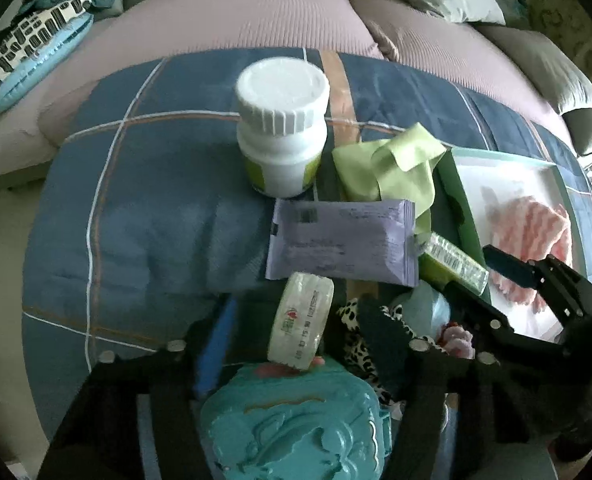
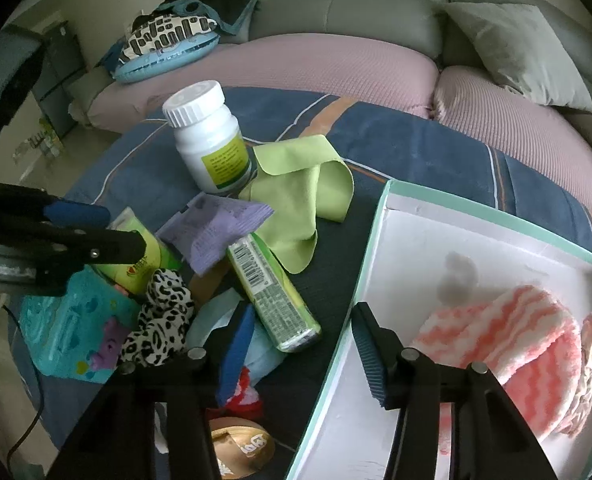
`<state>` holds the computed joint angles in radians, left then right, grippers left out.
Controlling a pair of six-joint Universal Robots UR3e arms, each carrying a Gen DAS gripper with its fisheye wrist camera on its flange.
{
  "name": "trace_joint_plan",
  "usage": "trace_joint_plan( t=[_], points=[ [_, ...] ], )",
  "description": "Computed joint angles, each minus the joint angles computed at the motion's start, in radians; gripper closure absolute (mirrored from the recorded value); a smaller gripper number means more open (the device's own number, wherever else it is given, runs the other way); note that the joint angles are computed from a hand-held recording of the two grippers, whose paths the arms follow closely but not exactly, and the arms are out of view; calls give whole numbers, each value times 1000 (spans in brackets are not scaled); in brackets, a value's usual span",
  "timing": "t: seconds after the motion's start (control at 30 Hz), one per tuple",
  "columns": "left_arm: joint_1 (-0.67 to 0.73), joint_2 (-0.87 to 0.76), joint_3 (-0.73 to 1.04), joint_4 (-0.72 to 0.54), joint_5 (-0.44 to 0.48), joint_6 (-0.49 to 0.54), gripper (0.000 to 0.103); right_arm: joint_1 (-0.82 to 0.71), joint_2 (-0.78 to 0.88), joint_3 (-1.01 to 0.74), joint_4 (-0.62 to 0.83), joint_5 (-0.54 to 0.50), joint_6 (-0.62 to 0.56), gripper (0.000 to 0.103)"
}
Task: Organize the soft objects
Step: 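Grasp the white cylindrical tin with the left tool while the right tool grasps the green box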
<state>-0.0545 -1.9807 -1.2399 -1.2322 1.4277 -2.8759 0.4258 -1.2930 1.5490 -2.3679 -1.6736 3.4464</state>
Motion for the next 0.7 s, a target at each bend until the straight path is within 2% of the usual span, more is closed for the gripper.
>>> trace_joint_plan(
  t=[0.1,0.17,0.27,0.47,0.57,0.7],
  points=[
    [-10,-4,-3,7,13,4,51,-1,-10,7,-2,2,-2,51],
    [-8,-3,-5,1,5,8,65,6,-6,-3,5,-8,-4,51],
    [-4,-3,-5,2,-1,10,70,21,-5,-15,16,-28,-9,51],
    [4,15,-27,9,-12,16,72,43,-1,-37,16,-28,-23,52],
    [12,18,-31,9,-19,18,72,49,23,-51,28,-28,-21,60],
    [17,16,-26,-2,-20,25,72,31,41,-26,-11,-10,-9,67]
  ],
)
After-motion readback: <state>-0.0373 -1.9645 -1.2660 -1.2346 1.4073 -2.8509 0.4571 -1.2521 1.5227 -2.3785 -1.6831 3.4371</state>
